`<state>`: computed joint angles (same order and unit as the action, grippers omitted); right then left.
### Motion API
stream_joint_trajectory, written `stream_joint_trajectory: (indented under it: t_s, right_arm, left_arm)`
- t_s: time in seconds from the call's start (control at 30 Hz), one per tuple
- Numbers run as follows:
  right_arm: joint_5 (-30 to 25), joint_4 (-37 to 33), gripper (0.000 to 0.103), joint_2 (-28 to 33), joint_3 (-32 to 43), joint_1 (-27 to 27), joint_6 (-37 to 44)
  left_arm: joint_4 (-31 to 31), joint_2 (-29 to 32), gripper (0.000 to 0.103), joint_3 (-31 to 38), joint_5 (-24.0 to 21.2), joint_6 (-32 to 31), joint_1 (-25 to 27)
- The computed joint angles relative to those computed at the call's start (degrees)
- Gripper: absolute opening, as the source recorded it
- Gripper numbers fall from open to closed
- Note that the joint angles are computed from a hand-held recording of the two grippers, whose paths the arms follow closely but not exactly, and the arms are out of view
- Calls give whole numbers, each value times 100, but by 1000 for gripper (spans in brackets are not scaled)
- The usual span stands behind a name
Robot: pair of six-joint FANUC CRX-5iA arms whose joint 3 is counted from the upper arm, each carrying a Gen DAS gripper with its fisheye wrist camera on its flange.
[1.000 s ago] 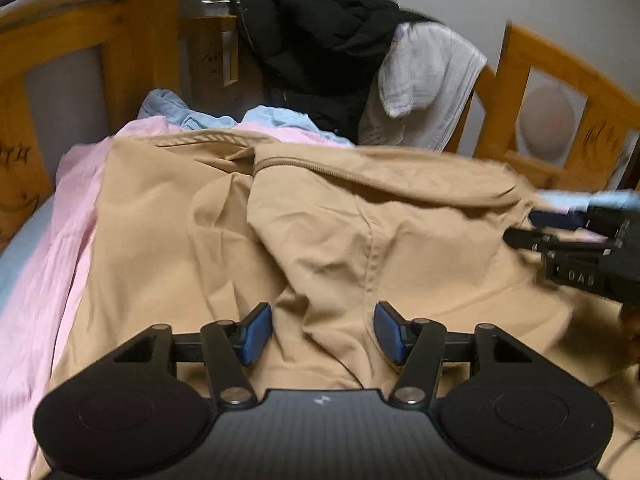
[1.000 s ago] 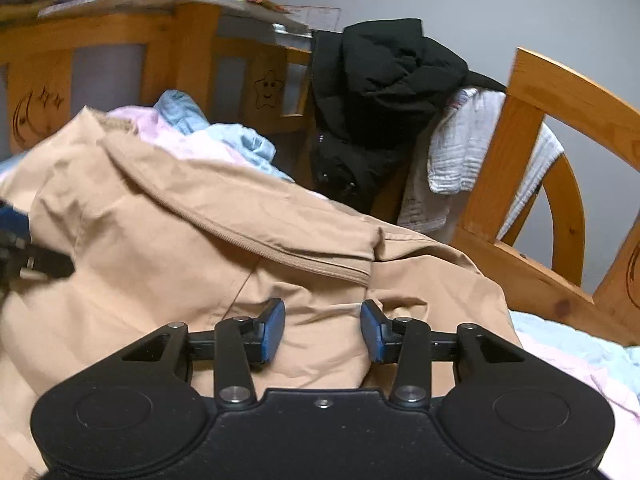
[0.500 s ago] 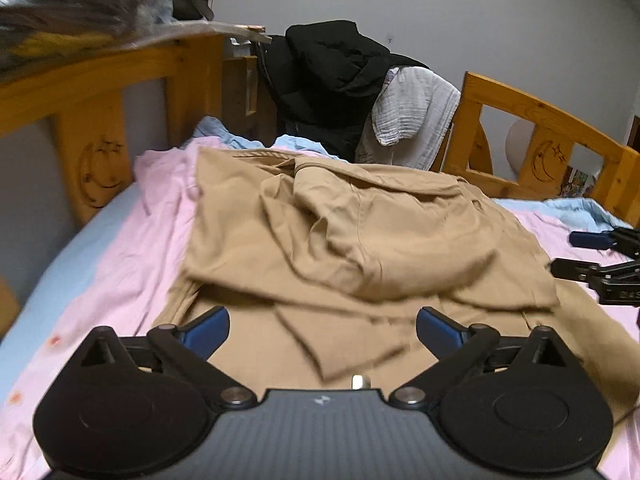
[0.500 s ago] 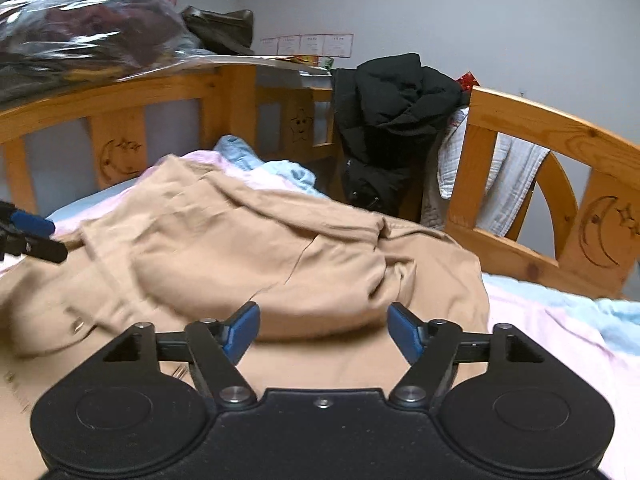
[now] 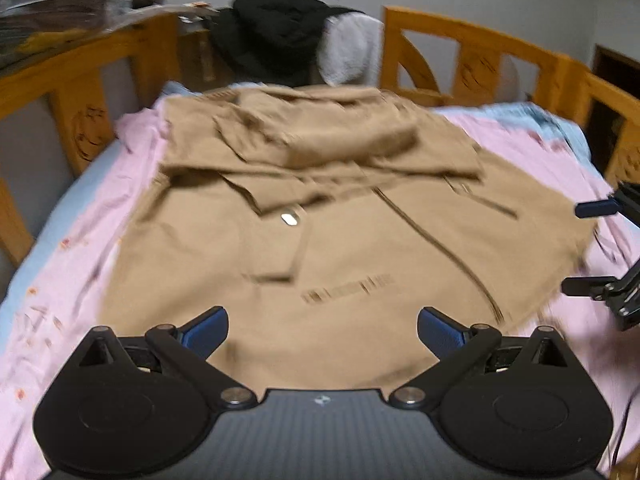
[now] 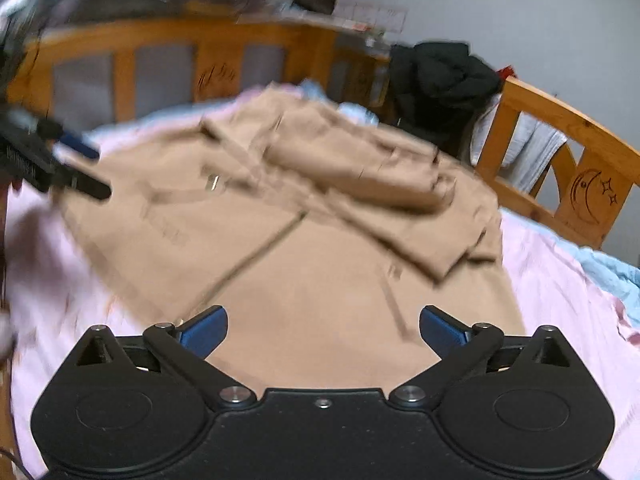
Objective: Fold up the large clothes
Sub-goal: 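Release the jacket with both grippers and lift them away, then grasp the jacket hem with both grippers and lift it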
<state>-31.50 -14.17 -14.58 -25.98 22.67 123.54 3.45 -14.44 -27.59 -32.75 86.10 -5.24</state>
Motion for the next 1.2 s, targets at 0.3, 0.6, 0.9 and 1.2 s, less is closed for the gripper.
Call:
stream_joint_trajectory:
  t_s: [0.3,0.6,0.9,1.2]
  right_arm:
    - [550,1934,100,61,-894,563,-1616]
    - [879,665,45,218,-602,429,-375]
    - [738,-916,16,49,-163,22,628]
    - [829,-1183,15,17,-71,-74,511]
  left_arm:
    - [-309,18,102,-146,-76,-303,-328]
    - [-686,142,102,14,-188,-232,-462]
    - [-2391,346,100,616,-784,946,-977]
    - [-4609,307,77,1029,-1961,3033,-1557]
